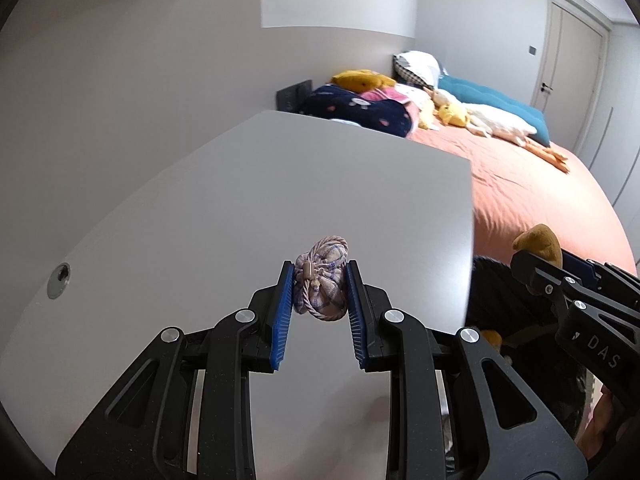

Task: Collect trash
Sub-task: 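Carry the pink scrunchie with the left tool while the right tool carries the brown plush to the bin, then open both tools over the bin to drop the scrunchie and brown plush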

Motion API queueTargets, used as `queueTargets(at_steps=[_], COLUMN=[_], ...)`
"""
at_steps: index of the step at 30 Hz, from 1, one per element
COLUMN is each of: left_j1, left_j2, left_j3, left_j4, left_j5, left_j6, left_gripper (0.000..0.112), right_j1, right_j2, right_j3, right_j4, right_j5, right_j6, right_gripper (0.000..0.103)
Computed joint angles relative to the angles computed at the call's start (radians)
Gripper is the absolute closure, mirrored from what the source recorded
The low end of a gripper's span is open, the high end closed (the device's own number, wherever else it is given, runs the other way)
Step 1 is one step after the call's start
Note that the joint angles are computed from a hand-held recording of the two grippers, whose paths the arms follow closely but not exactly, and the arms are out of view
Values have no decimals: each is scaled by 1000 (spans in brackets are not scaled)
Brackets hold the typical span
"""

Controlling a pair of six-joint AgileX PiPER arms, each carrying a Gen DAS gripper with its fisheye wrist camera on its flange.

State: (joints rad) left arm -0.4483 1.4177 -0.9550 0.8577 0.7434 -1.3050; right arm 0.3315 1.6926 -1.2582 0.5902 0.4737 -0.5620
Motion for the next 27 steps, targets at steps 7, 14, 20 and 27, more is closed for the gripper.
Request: queueTargets(at_steps=[7,14,20,27], left_j1=[-92,-164,-210,-253], left_j2=[58,137,202,268], left_j3=[-39,-127,-202,-285], left_j4=[15,8,-2,-41], left_j5=[14,26,22,-6], left_j6=[-40,-20,12,86], left_gripper=[87,86,86,86], right_j1=[-100,-212,-305,-406], right_j2=[-61,-98,-114,-124], right_j3=[97,148,170,186], right_j4=[117,198,240,283], right_j5=[-8,7,22,33], right_j6=[-136,-236,-295,-356], right_gripper=[66,66,66,66])
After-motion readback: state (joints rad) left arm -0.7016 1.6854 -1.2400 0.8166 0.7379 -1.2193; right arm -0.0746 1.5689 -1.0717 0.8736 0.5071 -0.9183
